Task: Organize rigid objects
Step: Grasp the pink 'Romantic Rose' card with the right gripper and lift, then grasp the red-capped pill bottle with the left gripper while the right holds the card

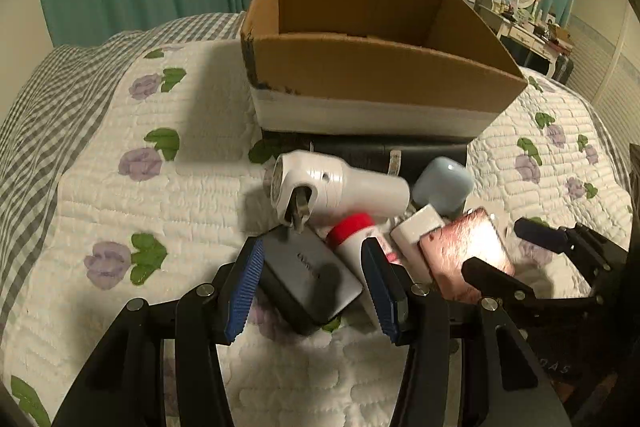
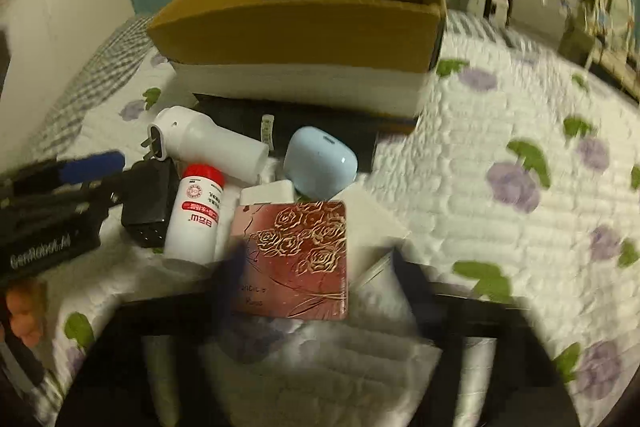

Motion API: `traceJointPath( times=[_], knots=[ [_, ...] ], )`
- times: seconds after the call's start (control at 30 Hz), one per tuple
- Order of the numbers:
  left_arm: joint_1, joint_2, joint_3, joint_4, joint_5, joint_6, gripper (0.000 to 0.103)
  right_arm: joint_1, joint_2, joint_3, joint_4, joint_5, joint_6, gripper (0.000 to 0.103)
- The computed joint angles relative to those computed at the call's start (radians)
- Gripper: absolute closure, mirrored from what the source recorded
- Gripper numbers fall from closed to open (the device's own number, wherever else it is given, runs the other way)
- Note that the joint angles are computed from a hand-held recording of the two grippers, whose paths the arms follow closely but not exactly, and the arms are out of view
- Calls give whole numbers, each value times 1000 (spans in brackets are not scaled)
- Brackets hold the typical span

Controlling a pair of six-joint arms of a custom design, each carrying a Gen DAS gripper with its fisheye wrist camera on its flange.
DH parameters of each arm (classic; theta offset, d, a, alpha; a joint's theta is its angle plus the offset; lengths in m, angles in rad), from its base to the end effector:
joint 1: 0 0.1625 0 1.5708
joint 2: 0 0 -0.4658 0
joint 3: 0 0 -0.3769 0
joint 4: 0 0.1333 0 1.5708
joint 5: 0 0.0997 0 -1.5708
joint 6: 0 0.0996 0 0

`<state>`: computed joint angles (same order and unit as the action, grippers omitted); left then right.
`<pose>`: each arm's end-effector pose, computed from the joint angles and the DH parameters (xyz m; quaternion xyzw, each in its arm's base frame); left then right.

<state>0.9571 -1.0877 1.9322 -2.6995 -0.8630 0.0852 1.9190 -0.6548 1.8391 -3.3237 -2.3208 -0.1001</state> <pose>-0.1742 -0.5912 0.2485 0.2718 0.8893 -0.2178 0.2965 0.2781 -0.5744 0.0893 0.0984 -0.8936 0.3025 0.3166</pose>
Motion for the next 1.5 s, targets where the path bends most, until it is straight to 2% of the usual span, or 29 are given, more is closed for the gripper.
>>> traceJointPath(
  times=[0.07, 0.13, 0.2, 0.33, 0.43, 0.6, 0.63, 0.7, 0.73, 0.8, 1.0, 1.07, 1.13, 1.4, 1.5],
  knots=[
    [4, -10, 12, -1, -2, -9, 49, 4, 14, -19, 29, -26, -9, 21],
    [4, -18, 19, 1, -3, -21, 49, 18, 50, -50, 25, -93, -51, 20],
    [6, -24, 20, 3, -8, -26, 49, 26, 78, -76, 16, -127, -86, 19],
    [1, -33, 20, 4, -8, -32, 49, 31, 94, -95, 19, -146, -107, 17],
    [-3, -37, 22, 7, 0, -36, 49, 35, 93, -97, 53, -140, -111, 10],
    [-8, -38, 23, 13, 13, -46, 49, 43, 134, -122, 26, -201, -156, 8],
    [-9, -37, 23, 16, 15, -49, 49, 41, 138, -126, 12, -207, -157, 11],
    [-13, -36, 23, 25, 18, -56, 49, 46, 148, -130, -42, -234, -176, 31],
    [-16, -37, 24, 29, 17, -57, 49, 45, 141, -125, -59, -232, -178, 32],
    [-24, -38, 30, 28, 14, -52, 49, 32, 104, -94, -48, -175, -122, 32],
    [-43, 7, 33, 21, -32, -14, 50, 35, 46, -36, -149, -146, -94, 32],
    [-43, 47, 24, 19, -26, 19, 51, 37, 29, -14, -192, -153, -93, 32],
    [-41, 83, 23, -17, -14, 55, 51, 31, 0, 16, -201, -127, -67, 32],
    [-24, 89, -14, 74, -84, 27, 52, 25, -30, 42, -255, -121, -52, 32],
    [-8, 107, -53, 93, -95, 6, 53, 22, -33, 45, -225, -124, -45, 32]
  ],
)
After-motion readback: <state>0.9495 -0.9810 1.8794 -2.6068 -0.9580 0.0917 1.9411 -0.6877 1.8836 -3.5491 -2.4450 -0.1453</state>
